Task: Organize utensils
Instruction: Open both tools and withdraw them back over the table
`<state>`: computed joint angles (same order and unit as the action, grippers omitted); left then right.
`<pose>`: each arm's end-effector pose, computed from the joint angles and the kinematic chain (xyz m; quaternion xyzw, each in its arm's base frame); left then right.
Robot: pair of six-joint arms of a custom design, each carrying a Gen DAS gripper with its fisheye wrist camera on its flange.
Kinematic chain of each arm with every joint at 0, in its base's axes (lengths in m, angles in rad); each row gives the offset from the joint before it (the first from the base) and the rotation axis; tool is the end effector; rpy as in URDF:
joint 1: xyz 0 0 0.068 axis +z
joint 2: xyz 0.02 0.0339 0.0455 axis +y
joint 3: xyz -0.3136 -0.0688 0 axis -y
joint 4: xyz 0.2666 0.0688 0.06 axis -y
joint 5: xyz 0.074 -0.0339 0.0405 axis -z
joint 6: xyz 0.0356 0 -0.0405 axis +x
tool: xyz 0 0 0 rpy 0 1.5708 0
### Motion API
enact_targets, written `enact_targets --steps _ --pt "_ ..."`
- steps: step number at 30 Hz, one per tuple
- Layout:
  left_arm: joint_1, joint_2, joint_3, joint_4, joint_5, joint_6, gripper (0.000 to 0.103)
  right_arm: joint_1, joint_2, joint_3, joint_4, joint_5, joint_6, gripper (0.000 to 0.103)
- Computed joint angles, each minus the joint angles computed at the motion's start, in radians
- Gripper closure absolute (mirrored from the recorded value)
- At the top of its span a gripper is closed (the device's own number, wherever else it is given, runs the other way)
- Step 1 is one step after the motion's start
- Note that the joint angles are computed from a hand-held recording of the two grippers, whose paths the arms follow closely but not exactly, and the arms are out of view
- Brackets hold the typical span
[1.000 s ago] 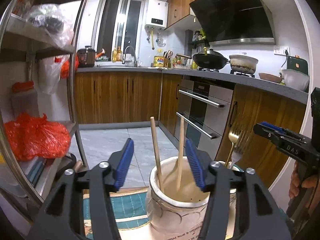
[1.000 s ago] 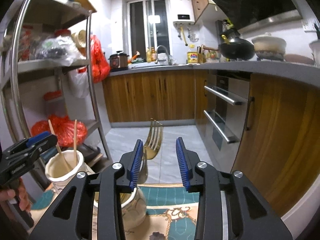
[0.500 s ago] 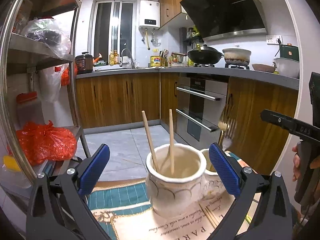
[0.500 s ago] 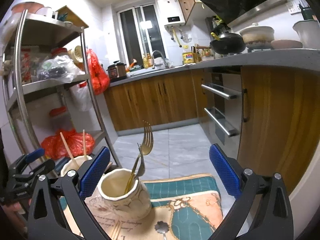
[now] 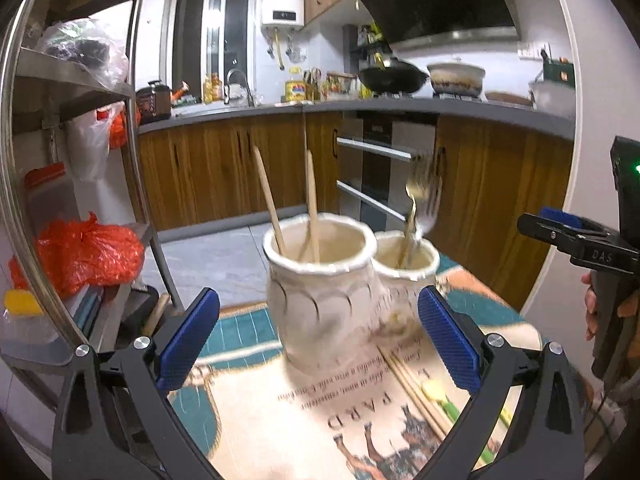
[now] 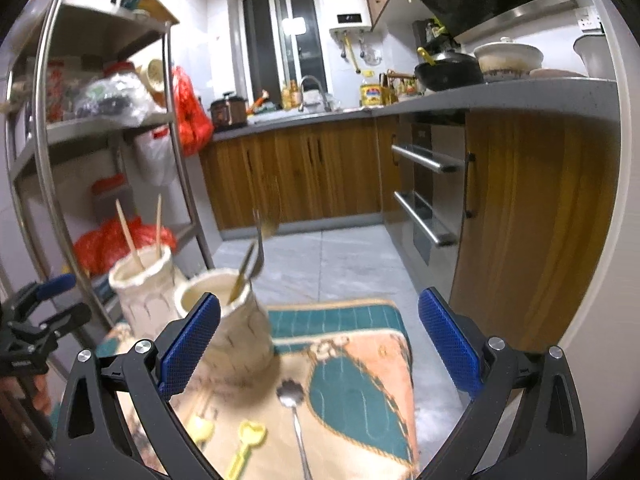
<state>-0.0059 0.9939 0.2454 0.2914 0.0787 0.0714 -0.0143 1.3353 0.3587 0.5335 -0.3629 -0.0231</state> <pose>0.1834 -0.0039 0.1906 0.0536 0.8468 -0.0161 0.5289 0.2429 0.0092 0.1851 -0.1001 0.8309 0.1427 0.5284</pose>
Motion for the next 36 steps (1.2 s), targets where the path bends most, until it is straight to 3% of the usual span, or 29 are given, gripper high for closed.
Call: enact_targets --steps 11,22,36 --pt "-0.102 0.097 -0.045 -0.009 -0.082 -0.048 0.006 -0.032 0.062 -0.045 -0.03 -0.014 -0.12 0.005" --pt "-0.302 0.286 -0.072 0.026 -0.258 -0.177 0.006 -0.059 0.131 -0.061 -0.03 -0.014 -0.18 0.005" --pt "-0.404 0.357 -0.007 -0.074 -0.375 -0.221 0.006 0.0 0.183 -0.054 -0.069 0.066 -0.248 0.005"
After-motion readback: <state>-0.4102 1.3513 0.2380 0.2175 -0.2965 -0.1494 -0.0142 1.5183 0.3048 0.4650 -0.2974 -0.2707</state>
